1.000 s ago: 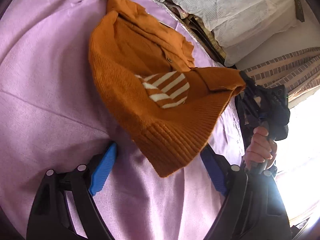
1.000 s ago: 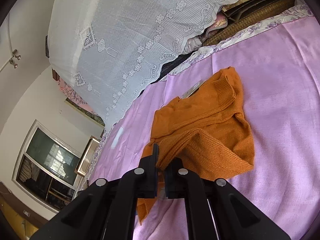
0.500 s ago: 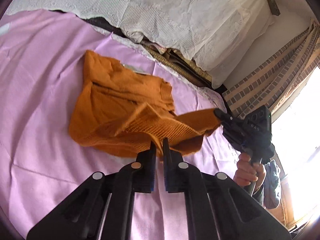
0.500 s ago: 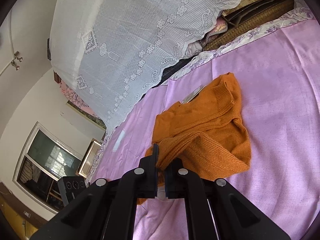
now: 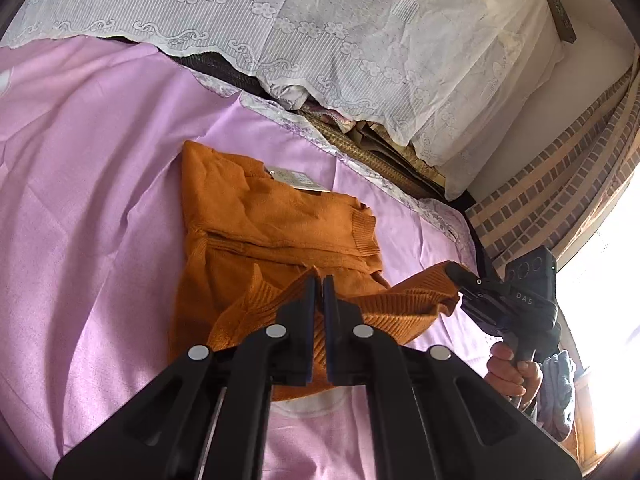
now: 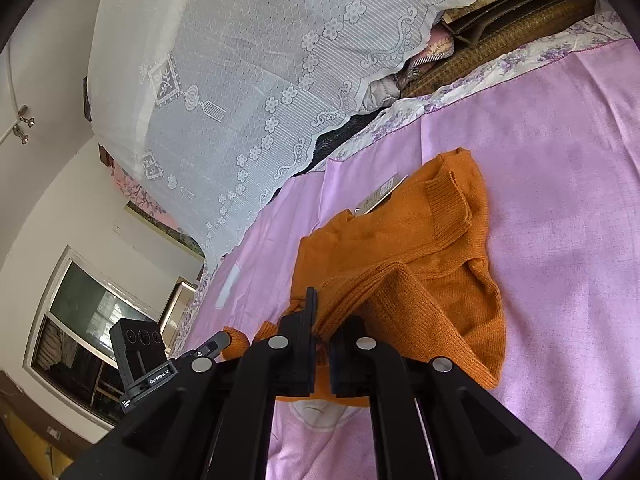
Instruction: Fold small clothes
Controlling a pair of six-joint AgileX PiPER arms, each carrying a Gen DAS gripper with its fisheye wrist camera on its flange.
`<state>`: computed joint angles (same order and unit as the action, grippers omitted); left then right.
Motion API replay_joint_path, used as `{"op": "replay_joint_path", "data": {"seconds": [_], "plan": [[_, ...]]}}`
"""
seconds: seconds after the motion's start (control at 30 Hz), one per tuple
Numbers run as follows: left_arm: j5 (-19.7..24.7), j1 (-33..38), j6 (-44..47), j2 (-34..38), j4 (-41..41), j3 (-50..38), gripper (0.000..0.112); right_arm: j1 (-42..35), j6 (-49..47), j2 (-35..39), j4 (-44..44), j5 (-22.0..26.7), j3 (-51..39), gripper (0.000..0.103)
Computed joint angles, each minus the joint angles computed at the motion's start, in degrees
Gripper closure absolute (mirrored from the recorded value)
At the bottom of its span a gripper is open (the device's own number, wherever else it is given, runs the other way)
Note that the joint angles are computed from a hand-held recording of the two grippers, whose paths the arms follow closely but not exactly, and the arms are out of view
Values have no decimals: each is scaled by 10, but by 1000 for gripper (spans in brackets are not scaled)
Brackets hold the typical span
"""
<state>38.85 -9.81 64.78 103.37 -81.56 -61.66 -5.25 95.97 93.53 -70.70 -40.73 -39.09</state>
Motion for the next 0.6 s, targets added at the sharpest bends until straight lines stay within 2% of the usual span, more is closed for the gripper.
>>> {"op": "replay_joint_path", "data": {"seconds": [0.17,0.27,0.3,0.33,0.4,0.6], "plan": [[7,0,-24,41,20,-29,109,-4,8,16,-7,0,-11,98],[42,10,-46,54,42,-44,107,-6,9,14,-11,-3,-10,98],[46,14,-55,55,44,-44,89,-6,9,13,-12,-4,-10,98],[42,19,-61,53,42,-40,53,-8,10,12,-14,-6,-8,98],[14,26,-41,39,12,-14,27,-11,12,8,-18,-9,-4,98],[47,21,-52,88,70,-71,26,-13,18,6,-26,-13,-3,98]]}}
